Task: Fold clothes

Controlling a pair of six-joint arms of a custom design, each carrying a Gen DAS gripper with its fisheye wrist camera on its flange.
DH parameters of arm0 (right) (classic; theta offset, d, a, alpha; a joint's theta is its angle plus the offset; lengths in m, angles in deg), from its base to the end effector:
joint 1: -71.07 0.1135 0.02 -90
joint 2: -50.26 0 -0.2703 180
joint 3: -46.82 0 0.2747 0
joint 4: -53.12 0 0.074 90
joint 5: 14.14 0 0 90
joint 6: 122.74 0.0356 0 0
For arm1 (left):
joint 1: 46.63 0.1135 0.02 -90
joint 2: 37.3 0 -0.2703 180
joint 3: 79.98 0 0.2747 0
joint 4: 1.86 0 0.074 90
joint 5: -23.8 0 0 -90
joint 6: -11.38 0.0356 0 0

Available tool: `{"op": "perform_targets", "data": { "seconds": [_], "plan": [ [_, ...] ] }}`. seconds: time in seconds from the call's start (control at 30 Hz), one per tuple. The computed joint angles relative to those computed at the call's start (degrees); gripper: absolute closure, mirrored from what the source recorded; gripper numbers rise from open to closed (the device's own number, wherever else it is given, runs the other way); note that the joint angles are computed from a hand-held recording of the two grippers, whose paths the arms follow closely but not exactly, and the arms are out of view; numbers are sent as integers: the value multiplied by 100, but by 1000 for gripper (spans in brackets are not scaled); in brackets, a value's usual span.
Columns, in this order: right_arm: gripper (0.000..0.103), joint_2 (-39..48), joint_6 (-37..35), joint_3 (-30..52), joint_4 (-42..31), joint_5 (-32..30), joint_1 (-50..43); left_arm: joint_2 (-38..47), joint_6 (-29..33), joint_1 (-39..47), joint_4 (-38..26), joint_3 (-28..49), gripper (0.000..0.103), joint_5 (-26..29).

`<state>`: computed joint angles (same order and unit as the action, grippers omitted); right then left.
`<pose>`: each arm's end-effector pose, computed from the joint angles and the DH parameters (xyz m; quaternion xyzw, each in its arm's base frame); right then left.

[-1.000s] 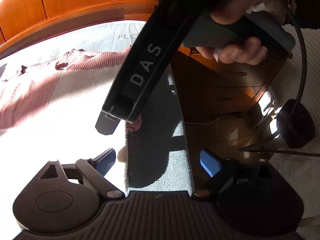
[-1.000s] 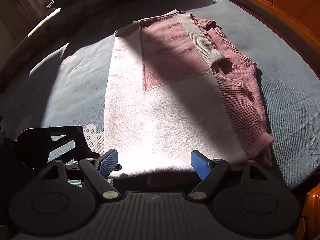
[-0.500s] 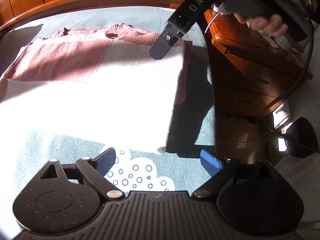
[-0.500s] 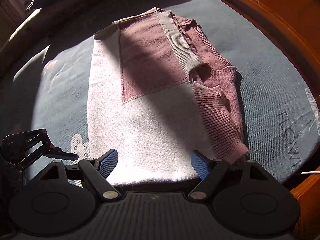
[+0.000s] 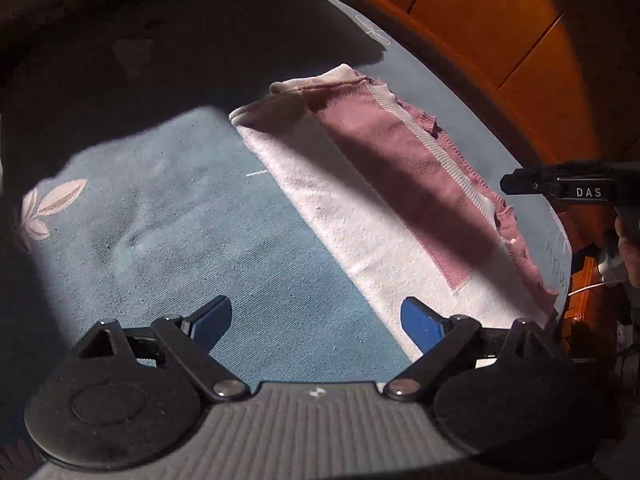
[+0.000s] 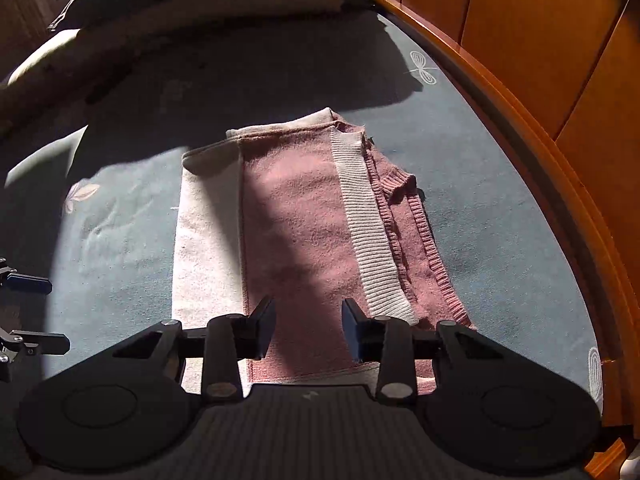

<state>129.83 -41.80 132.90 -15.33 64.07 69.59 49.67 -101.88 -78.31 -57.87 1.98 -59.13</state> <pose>0.2953 -0.0004 0.3144 -0.0886 0.9613 0.0771 0.2493 0.2805 -0.1783 0.2638 0.0863 0.9626 -0.1682 0.1940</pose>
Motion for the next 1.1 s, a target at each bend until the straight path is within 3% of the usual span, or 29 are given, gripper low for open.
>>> {"op": "perform_targets", "data": {
  "seconds": [0.07, 0.2, 0.33, 0.43, 0.57, 0.73, 0.93, 1.03, 1.1],
  "plan": [
    [68, 629, -120, 399, 281, -104, 172, 692, -511, 247, -78, 719, 12, -53],
    [69, 2140, -318, 1615, 734, -329, 449, 1724, -1495, 567, 367, 1667, 12, 162],
    [69, 3576, -277, 3083, 751, -620, 563, 2559, -2638, 686, 1668, 2074, 12, 571],
    [69, 4229, -464, 3711, 834, -616, 618, 3210, -2979, 564, 1937, 2599, 12, 205],
    [69, 4843, -809, 4241, 933, -586, 589, 3580, -3014, 445, 2504, 2644, 12, -254],
    [69, 5294, -968, 4592, 970, -898, 491, 3889, -2965, 555, 3231, 2455, 12, -125],
    [69, 5857, -999, 5047, 988, -1025, 489, 4165, -2793, 669, 3497, 2520, 12, -15],
    [69, 6176, -581, 5676, 590, -1242, 399, 4089, -2504, 660, 3235, 2717, 12, 26],
    [69, 6021, -323, 5574, 674, -1395, 269, 3992, -2135, 630, 3205, 2784, 12, 63]
  ]
}}
